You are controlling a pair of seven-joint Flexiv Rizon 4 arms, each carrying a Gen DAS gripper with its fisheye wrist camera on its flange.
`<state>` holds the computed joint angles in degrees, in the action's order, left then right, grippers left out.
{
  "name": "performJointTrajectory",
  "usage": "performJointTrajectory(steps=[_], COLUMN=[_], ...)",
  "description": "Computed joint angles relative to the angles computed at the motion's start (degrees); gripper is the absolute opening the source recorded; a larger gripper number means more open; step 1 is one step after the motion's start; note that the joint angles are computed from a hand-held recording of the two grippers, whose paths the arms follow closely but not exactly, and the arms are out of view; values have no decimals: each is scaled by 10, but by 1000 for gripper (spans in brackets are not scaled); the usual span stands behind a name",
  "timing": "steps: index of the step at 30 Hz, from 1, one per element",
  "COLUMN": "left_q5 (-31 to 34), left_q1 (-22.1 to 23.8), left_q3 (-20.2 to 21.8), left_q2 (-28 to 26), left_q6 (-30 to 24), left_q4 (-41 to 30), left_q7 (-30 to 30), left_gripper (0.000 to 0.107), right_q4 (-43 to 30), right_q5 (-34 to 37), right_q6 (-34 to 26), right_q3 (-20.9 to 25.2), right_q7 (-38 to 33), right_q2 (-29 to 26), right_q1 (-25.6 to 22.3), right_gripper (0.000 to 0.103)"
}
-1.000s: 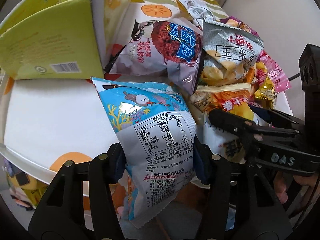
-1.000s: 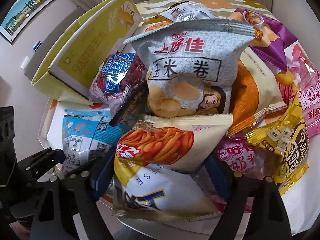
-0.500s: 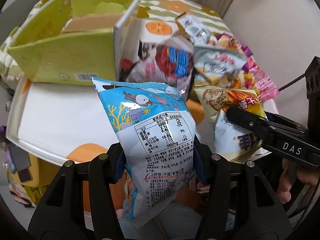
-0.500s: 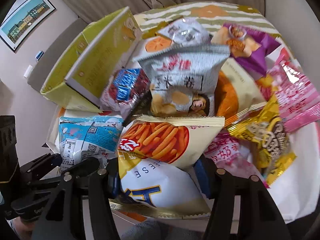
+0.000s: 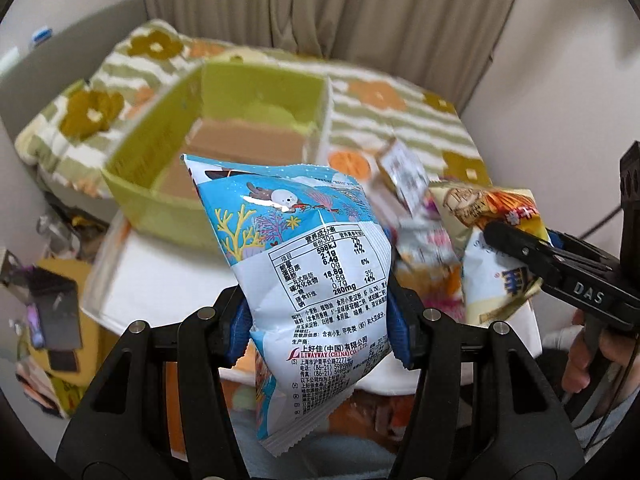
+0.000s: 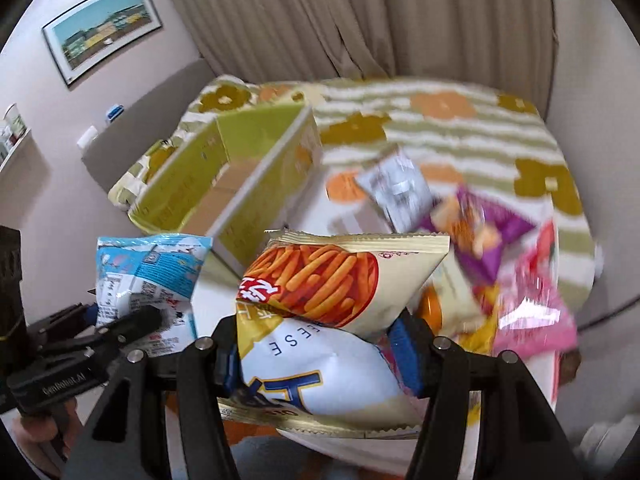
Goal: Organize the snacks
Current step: 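Carry both bags over the green box and release them inside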
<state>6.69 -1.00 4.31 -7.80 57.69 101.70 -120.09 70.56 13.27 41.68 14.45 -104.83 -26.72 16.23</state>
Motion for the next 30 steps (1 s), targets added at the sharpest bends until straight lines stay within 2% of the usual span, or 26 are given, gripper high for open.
performJointTrajectory(steps=[6,10,16,23,24,25,26,27,28,30], left_q5=[-26,-89,-171,-213,-217,-219,-213,-199,-196,-203], left_q1=[45,88,146,175,180,181,179,172,172,177], left_q3=[17,15,6,-5,-9,-9,-6,1,3,-3], left_q2=[-19,-56,-134,-197,-207,-212,-220,-223,-225,-220], left_q6=[10,4,-61,-129,-143,-153,-165,-162,-156,-141], left_q4=[-38,-70,-151,-212,-223,-230,-240,-245,-244,-232], left_q7=[68,155,292,393,411,422,430,433,438,463], left_gripper=[52,52,52,53,55,67,87,96,103,103], right_q4=[-71,-130,-254,-411,-422,-432,-440,-449,-457,-465], right_q5=[4,-18,-73,-133,-140,-143,-150,-156,-162,-172], right_q6=[17,10,-26,-101,-108,-115,-121,-129,-137,-147], right_q3=[9,5,-19,-60,-66,-68,-74,-79,-83,-90], right_q7=[3,26,110,201,212,217,227,236,244,257], right_q2=[-33,-72,-158,-261,-271,-278,-285,-292,-297,-304], right_q1=[28,64,129,188,194,197,202,206,210,215], right_gripper=[56,56,56,56,56,56,56,56,56,56])
